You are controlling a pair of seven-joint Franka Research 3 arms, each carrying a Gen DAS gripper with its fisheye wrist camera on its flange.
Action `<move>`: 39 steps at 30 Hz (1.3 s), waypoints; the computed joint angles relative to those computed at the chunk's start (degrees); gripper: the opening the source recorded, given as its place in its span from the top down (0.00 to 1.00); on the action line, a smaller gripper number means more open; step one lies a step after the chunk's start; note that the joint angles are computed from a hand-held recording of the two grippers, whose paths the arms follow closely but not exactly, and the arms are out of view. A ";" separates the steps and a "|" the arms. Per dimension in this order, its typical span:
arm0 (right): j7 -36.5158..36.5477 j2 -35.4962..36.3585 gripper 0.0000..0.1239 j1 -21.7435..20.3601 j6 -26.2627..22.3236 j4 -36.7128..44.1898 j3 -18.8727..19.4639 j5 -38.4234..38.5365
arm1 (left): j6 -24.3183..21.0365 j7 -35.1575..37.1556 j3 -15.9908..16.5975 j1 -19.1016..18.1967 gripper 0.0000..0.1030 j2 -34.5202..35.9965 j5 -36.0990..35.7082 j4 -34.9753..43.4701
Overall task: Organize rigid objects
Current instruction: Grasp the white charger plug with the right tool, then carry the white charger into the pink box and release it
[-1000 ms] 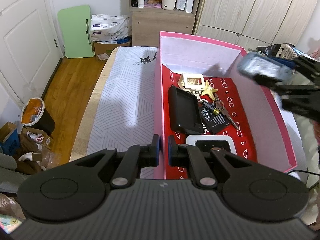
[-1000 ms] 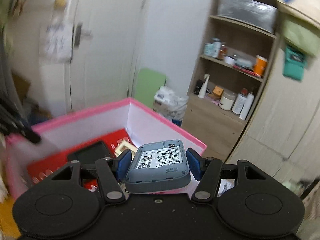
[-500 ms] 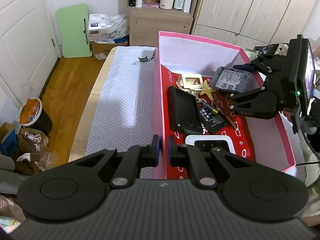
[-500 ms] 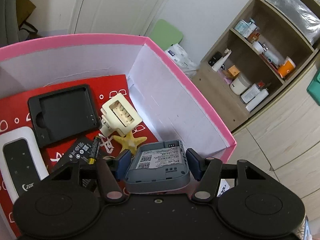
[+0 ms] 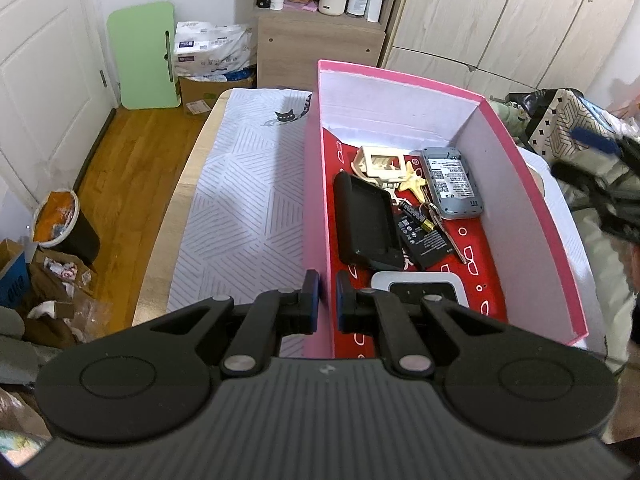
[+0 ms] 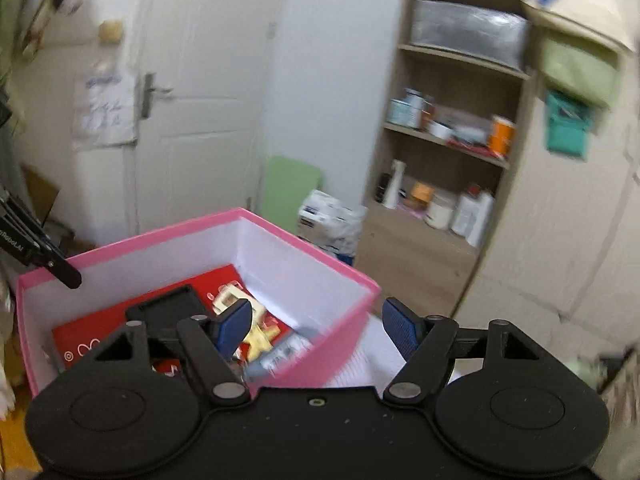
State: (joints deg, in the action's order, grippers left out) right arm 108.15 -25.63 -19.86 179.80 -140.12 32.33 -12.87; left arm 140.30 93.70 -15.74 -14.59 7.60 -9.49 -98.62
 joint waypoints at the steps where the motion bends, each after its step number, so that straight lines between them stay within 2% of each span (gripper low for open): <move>1: 1.26 -1.17 0.39 0.09 0.26 -1.59 -0.30 0.93 | -0.07 -0.02 0.01 0.05 0.94 -0.04 -0.11 -0.03; 5: 6.25 -5.36 0.39 1.10 -0.69 -7.63 -1.40 5.55 | -0.49 -0.89 0.04 -0.04 0.94 0.19 0.20 0.33; 7: 8.95 -7.41 0.39 0.38 -0.37 -10.52 -0.74 6.95 | -0.75 -1.32 0.04 -0.13 0.94 0.28 0.62 0.56; 11: 14.56 -11.09 0.45 -4.80 0.23 -14.66 4.43 8.65 | -1.43 -1.78 0.02 0.04 0.94 0.67 0.19 1.27; 15: 15.31 -9.47 0.49 -4.45 0.96 -16.23 4.12 8.88 | -1.18 -4.23 0.21 0.11 0.94 0.70 0.20 1.18; 19: 13.71 -5.80 0.51 -6.83 6.74 -16.22 5.85 9.33 | -0.43 -6.05 0.28 -0.16 0.94 0.39 1.76 0.61; 21: 11.27 -3.06 0.52 -6.85 7.81 -15.16 5.53 9.77 | -0.36 -6.39 0.23 -0.09 0.94 0.21 1.63 0.38; 23: 9.51 -1.62 0.52 -9.54 6.52 -13.45 8.16 10.19 | -0.36 -6.47 0.18 -0.06 0.94 0.07 1.37 0.26; 26: 9.13 -2.05 0.51 -17.46 3.03 -10.60 16.16 9.02 | 0.11 -7.16 0.20 -0.25 0.94 0.03 2.11 0.06; 28: 11.19 -1.83 0.52 -21.79 0.57 -8.72 20.01 7.13 | -0.05 -7.24 0.11 -0.21 0.94 0.01 1.63 0.10; 30: 14.02 -2.61 0.52 -26.02 2.33 -8.58 23.75 5.27 | 0.05 -7.01 0.11 -0.16 0.94 -0.08 1.53 0.02; 31: 15.06 -2.86 0.53 -26.87 2.89 -8.62 24.55 5.06 | 0.14 -6.97 0.12 -0.13 0.94 -0.11 1.41 -0.04; 32: 15.66 -3.03 0.61 -26.66 2.93 -8.71 24.42 5.13 | 0.04 -6.94 0.14 -0.07 0.94 -0.05 1.20 0.03; 34: 16.91 -3.37 0.61 -24.74 2.73 -9.35 22.74 5.83 | -0.12 -6.93 0.19 -0.01 0.94 0.11 1.16 0.22; 39: 19.07 -4.78 0.61 -18.00 6.19 -12.90 16.82 9.93 | -0.03 -6.99 0.16 0.01 0.94 0.28 1.19 0.33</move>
State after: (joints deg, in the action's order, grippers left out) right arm 127.23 -30.41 -37.86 185.98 -153.02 49.15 -2.95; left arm 140.27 86.71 -15.58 -14.58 7.88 -8.30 -98.29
